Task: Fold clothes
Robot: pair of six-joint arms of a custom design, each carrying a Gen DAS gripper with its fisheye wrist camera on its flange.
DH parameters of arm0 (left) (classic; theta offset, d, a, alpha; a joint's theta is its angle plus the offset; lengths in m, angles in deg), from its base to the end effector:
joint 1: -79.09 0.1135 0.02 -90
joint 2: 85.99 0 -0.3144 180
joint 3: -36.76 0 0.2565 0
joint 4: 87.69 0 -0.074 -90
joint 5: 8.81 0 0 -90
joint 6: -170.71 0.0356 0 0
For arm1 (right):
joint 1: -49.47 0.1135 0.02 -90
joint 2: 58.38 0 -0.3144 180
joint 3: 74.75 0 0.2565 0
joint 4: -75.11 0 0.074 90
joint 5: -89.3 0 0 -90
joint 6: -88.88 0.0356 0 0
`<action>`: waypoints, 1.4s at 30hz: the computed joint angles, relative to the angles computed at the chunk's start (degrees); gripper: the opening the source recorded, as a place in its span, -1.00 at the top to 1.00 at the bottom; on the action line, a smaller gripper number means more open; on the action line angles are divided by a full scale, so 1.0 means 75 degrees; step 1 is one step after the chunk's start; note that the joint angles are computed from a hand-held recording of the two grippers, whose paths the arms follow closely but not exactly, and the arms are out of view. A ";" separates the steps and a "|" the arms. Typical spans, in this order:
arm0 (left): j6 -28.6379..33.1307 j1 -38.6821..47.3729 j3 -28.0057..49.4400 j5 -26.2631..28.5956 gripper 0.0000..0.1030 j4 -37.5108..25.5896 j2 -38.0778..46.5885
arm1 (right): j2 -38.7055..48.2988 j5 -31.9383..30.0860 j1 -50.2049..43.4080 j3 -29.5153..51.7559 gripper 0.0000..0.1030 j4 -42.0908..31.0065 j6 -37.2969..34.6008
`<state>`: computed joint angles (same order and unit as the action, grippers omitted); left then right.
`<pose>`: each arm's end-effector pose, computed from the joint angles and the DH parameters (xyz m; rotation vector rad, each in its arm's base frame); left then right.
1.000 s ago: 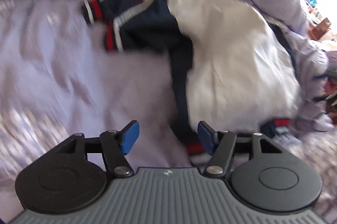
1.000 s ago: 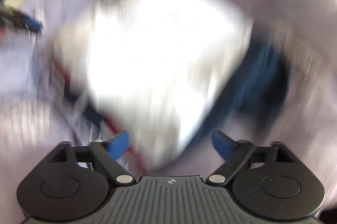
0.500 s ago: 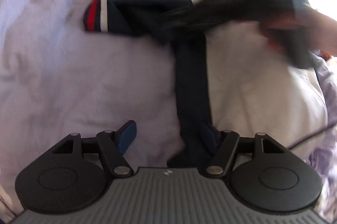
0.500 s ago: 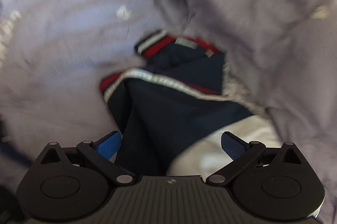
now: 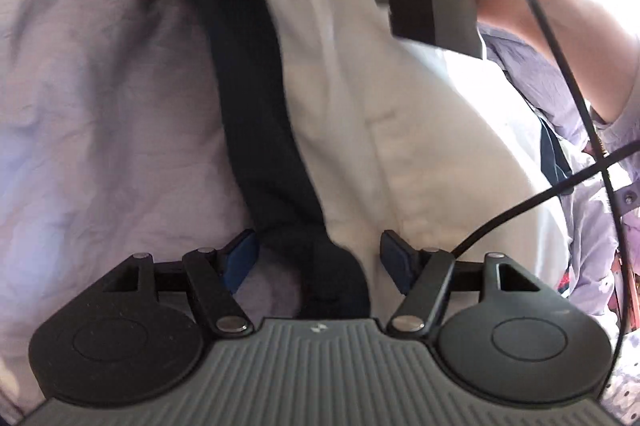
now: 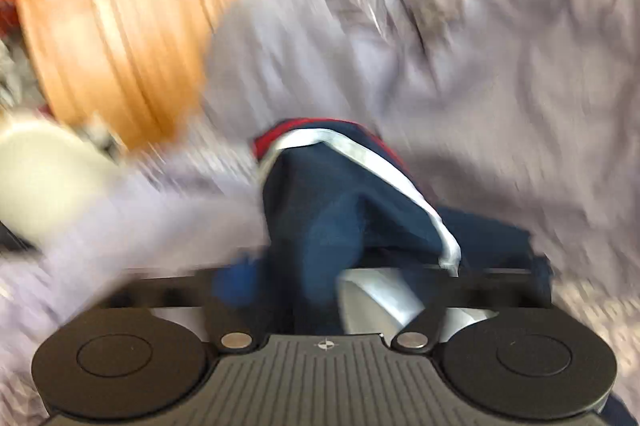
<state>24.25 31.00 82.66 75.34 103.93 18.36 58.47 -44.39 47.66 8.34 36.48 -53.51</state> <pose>0.2078 -0.2260 0.1197 -0.2340 2.5021 -0.7077 0.4060 0.0118 0.1564 -1.1804 2.1433 0.6992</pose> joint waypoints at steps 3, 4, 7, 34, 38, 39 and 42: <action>0.0067 -0.0198 -0.0013 -0.0511 -0.33 -0.0542 -0.0375 | 0.0260 0.0122 -0.0674 0.0885 -0.73 -0.2009 -0.1465; 0.0094 -0.0254 -0.0026 -0.0674 -0.33 -0.0713 -0.0523 | 0.0327 0.0031 -0.1083 0.1236 -0.75 -0.2699 -0.2160; 0.0247 -0.0440 -0.0078 -0.1283 -0.33 -0.1328 -0.1067 | 0.0471 0.0154 -0.2466 0.2257 -0.77 -0.4524 -0.4067; -0.0885 -0.1131 0.1470 -0.3522 -0.35 -0.5513 -0.1971 | -0.1176 0.3415 -0.5840 -0.2415 0.57 -0.3331 -1.0711; -0.0928 -0.1142 0.1492 -0.3494 -0.35 -0.5548 -0.1871 | -0.1147 0.2923 -0.5947 -0.3195 0.34 -0.2335 -1.1301; -0.0949 -0.1124 0.1486 -0.3489 -0.35 -0.5550 -0.1873 | -0.1129 0.2903 -0.5940 -0.3304 0.08 -0.2185 -1.1469; -0.1156 -0.1050 0.1400 -0.3441 -0.35 -0.5549 -0.1981 | -0.1030 0.3148 -0.6082 -0.3027 -0.61 -0.2972 -1.1875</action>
